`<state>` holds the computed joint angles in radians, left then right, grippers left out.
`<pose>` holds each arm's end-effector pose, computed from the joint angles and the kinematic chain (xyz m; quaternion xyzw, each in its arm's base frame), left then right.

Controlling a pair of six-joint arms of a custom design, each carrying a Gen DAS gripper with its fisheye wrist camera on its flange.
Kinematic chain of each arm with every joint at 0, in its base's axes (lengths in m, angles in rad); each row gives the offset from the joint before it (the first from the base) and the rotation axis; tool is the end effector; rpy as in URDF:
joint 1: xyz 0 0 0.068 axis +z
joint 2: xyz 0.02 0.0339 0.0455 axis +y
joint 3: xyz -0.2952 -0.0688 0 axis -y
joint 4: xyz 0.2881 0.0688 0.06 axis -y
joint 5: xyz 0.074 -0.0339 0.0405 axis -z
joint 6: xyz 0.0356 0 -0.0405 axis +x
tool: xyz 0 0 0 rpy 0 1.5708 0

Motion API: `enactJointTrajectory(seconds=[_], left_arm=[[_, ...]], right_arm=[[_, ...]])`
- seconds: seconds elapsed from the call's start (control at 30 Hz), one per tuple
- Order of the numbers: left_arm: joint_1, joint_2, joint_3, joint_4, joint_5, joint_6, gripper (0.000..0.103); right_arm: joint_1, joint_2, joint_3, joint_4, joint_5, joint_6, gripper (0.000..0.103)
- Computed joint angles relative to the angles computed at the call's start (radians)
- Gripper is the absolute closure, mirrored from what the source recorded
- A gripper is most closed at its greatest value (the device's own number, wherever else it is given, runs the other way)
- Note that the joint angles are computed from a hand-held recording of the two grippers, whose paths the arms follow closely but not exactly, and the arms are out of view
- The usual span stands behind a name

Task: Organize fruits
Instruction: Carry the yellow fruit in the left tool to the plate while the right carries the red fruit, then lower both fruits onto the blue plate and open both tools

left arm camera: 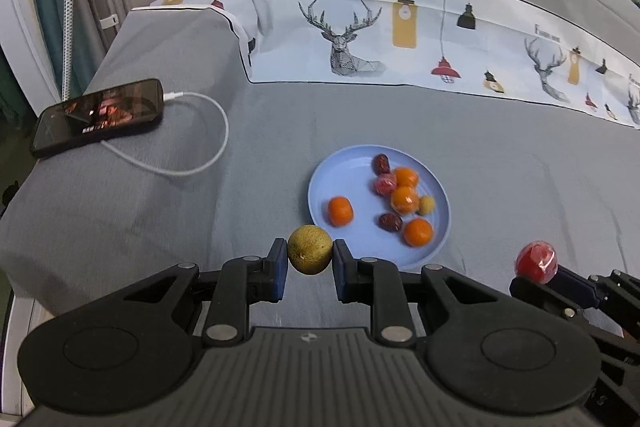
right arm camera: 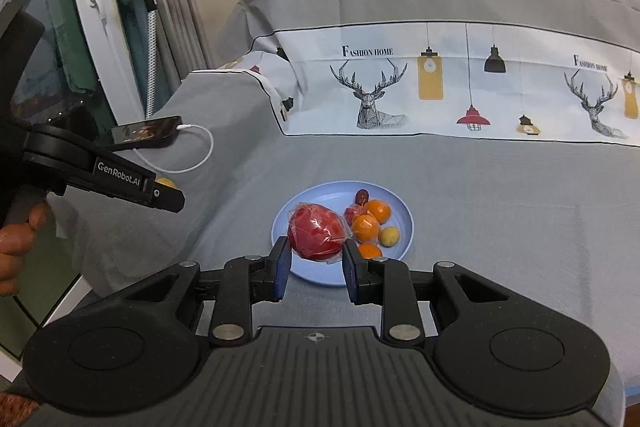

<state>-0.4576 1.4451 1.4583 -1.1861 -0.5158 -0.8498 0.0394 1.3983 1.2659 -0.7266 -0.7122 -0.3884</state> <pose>0.2867 -0.1216 0.3734 -0.2341 0.9199 0.0823 0.3037 0.3276 0.0362 0.3493 -0.3052 0.8327 0.2651 0.3783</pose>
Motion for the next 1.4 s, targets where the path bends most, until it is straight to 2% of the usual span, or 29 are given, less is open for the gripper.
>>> enactJointTrajectory(seconds=[0.33, 0.67, 0.93, 0.97, 1.0, 1.03, 1.07, 1.1, 1.13, 1.17, 1.27, 1.4], left_arm=[[0.148, 0.155, 0.055, 0.13, 0.098, 0.148, 0.077], [0.247, 0.361, 0.134, 0.238, 0.178, 0.267, 0.077], [0.289, 0.524, 0.209, 0.254, 0.203, 0.346, 0.077], [0.291, 0.538, 0.215, 0.258, 0.204, 0.358, 0.074], [0.295, 0.547, 0.217, 0.269, 0.21, 0.374, 0.067], [0.295, 0.553, 0.219, 0.272, 0.211, 0.386, 0.04], [0.293, 0.551, 0.215, 0.28, 0.2, 0.391, 0.01], [0.288, 0.545, 0.209, 0.29, 0.179, 0.389, 0.0], [0.279, 0.528, 0.191, 0.308, 0.154, 0.387, 0.0], [0.274, 0.517, 0.186, 0.308, 0.149, 0.393, 0.0], [0.269, 0.501, 0.201, 0.24, 0.199, 0.391, 0.0], [0.231, 0.415, 0.147, 0.197, 0.168, 0.328, 0.0]], right_arm=[[0.099, 0.163, 0.064, 0.116, 0.093, 0.101, 0.074], [0.167, 0.351, 0.165, 0.137, 0.187, 0.123, 0.074], [0.208, 0.484, 0.235, 0.159, 0.242, 0.114, 0.074], [0.212, 0.5, 0.245, 0.158, 0.247, 0.114, 0.073], [0.216, 0.515, 0.257, 0.156, 0.251, 0.113, 0.072], [0.22, 0.53, 0.269, 0.15, 0.252, 0.111, 0.071], [0.222, 0.541, 0.278, 0.145, 0.257, 0.107, 0.061], [0.226, 0.551, 0.288, 0.144, 0.266, 0.105, 0.051], [0.229, 0.555, 0.293, 0.147, 0.276, 0.103, 0.029], [0.23, 0.555, 0.296, 0.147, 0.285, 0.103, 0.015], [0.218, 0.517, 0.27, 0.161, 0.272, 0.122, 0.01], [0.196, 0.463, 0.251, 0.096, 0.263, 0.104, 0.009]])
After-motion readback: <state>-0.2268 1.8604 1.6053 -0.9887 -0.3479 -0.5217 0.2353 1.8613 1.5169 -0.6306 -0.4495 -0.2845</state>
